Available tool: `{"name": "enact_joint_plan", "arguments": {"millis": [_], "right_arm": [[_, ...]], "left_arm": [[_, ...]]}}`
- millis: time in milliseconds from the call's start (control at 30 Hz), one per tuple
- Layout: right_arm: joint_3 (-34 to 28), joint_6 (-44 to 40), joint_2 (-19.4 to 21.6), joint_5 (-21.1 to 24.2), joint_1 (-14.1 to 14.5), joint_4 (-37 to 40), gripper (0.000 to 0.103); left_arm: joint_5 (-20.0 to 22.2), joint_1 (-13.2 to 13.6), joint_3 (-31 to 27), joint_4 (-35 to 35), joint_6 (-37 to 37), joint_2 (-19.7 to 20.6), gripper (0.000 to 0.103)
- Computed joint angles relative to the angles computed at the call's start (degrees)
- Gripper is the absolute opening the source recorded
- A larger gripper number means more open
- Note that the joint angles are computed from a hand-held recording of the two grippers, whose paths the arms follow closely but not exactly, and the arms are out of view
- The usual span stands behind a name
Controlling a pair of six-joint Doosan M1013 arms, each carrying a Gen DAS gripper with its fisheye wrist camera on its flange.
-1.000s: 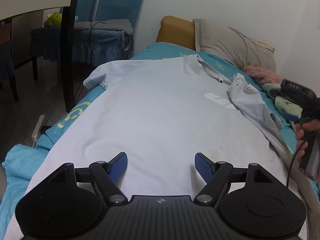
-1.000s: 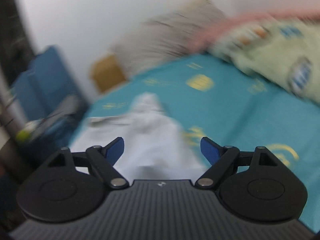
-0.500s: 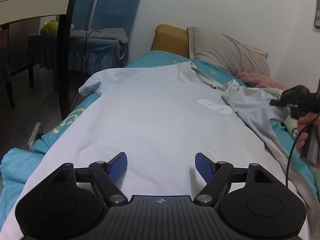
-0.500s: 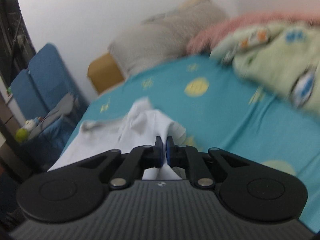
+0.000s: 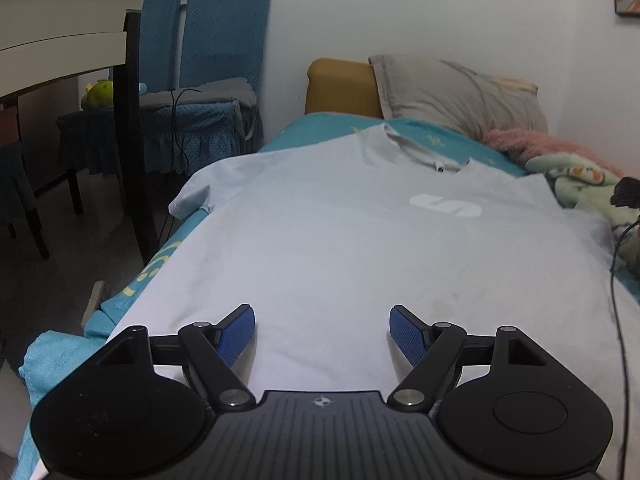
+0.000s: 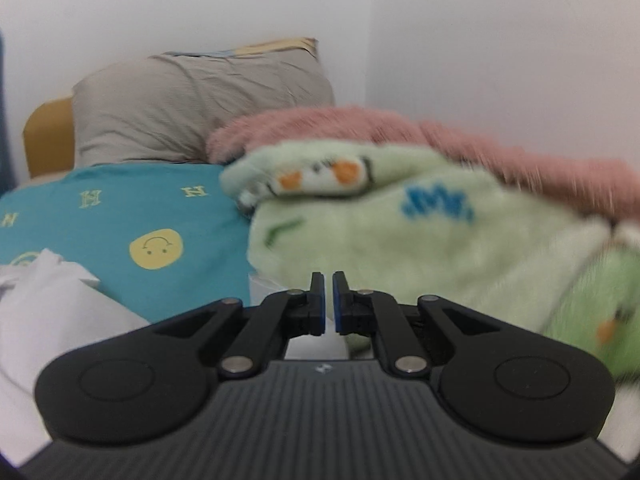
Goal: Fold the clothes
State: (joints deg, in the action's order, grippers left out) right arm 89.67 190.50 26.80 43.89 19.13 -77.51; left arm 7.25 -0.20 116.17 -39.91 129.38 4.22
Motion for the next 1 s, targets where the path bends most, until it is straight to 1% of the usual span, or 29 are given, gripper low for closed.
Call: {"name": "enact_joint_plan", "arguments": {"millis": [33,67,100,133,167,200,267,300,333,367,433,500,600,633,667,700,733,800,833,900,967,1000], "right_arm": [[0.93,0.87,-0.55,-1.36,-0.32,0.8,0.009],[1.45,-0.42,-1.13,-2.74,-0.37,2.95,0.011],[1.96,-1.85,-1.69,-4.09,-0.42,5.21,0.019],[2.71,-2.76,-2.57,-6.01,-0.47,7.08,0.047],[3.61,-1.9,-3.51,-7.36,-0.08,7.5,0.064],[5.02,1.38,-4.7,-8.48,0.47,5.75,0.087],[6.66,3.98,-6.76,-9.44,2.29,4.72,0.086],[7.41,5.29,-7.76,-9.85,3.24,4.18,0.086],[8.03,5.34,-8.86,-9.43,4.46,4.9,0.086],[8.22,3.43,-9.9,-8.6,5.76,7.25,0.086],[8.93,2.2,-12.0,-5.97,9.14,8.92,0.086],[9.94,2.97,-14.48,-4.75,12.36,10.27,0.086],[11.39,6.99,-17.91,-2.41,17.4,11.92,0.086],[12.47,10.01,-19.1,-2.53,19.06,10.32,0.086],[13.24,11.2,-20.05,-2.57,20.38,9.09,0.086],[13.96,12.38,-20.96,-2.55,21.74,7.87,0.086],[14.49,12.93,-21.46,-1.55,22.94,6.21,0.086],[15.29,13.13,-22.21,1.1,25.16,4.28,0.086],[15.48,12.92,-22.33,2.62,26.01,4.51,0.086],[16.12,13.54,-22.68,3.65,26.77,5.32,0.086],[16.83,15.18,-23.24,2.66,26.62,6.94,0.086],[17.2,15.99,-23.52,2.13,26.53,7.75,0.086]], "left_arm": [[-0.17,-0.24,0.04,3.1,-2.6,-0.07,0.077],[-0.37,-0.39,0.18,3.24,-2.21,-0.19,0.077],[-0.53,-0.43,0.35,0.48,1.19,-0.29,0.077],[-0.71,-0.46,0.55,-3.44,5.75,-0.39,0.077],[-0.46,-0.48,0.67,-5.14,7.81,-0.61,0.077],[-0.08,-0.48,0.77,-6.77,9.75,-0.87,0.077],[2.41,0.09,0.87,-9.31,12.43,-1.65,0.077],[3.39,0.51,1.23,-13.22,16.47,-2.24,0.077],[4.33,0.94,1.64,-16.74,20.16,-2.89,0.077],[5.31,1.3,1.93,-17.25,21.25,-3.6,0.077],[7.63,2.28,2.41,-19.07,23.84,-5.01,0.077],[10.41,3.45,2.66,-20.13,24.93,-6.27,0.077],[15.38,5.2,2.65,-18.91,23.83,-7.95,0.077],[17.49,5.8,2.56,-18.05,23.11,-8.5,0.077],[20.76,6.57,2.31,-17.2,22.26,-8.9,0.077],[25.04,7.59,2.0,-16.81,21.7,-9.2,0.075],[28.99,8.45,1.84,-16.45,21.34,-9.57,0.074],[33.46,8.95,2.11,-14.51,20.59,-10.96,0.072],[35.5,8.97,2.23,-13.37,20.87,-11.61,0.072],[39.39,8.64,2.5,-10.82,21.41,-12.73,0.071],[43.06,7.66,2.64,-7.21,20.99,-13.44,0.069],[43.94,6.85,2.72,-4.93,20.64,-13.6,0.066]]}}
